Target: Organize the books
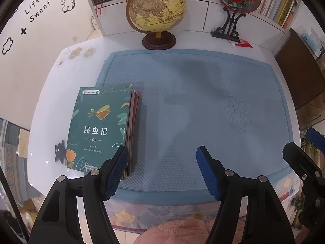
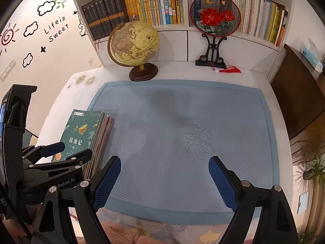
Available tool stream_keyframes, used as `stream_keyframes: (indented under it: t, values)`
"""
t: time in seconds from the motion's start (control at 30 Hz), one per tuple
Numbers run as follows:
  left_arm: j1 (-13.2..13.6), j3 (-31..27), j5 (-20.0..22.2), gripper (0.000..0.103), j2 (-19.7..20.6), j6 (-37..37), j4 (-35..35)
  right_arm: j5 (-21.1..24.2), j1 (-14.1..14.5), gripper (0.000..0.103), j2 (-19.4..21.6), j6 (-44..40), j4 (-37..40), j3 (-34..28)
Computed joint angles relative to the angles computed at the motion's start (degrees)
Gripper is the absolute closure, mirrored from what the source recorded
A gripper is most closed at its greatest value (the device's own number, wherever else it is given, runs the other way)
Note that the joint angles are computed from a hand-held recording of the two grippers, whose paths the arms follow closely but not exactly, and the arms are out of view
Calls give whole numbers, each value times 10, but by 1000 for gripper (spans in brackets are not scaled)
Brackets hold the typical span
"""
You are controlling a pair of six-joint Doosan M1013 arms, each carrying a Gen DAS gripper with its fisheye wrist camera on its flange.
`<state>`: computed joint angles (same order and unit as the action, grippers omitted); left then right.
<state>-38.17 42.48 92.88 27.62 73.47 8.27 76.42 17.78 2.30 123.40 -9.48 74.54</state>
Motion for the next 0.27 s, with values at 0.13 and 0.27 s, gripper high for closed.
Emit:
stream_keyframes:
  t: [0.13,0.27]
  values:
    - [-1,3,-5,35,-1,0,-1,3,0,16,-2,4,-2,3]
    - [-3,5,-4,35,-1,-4,4,5,-1,16,-5,6,0,8]
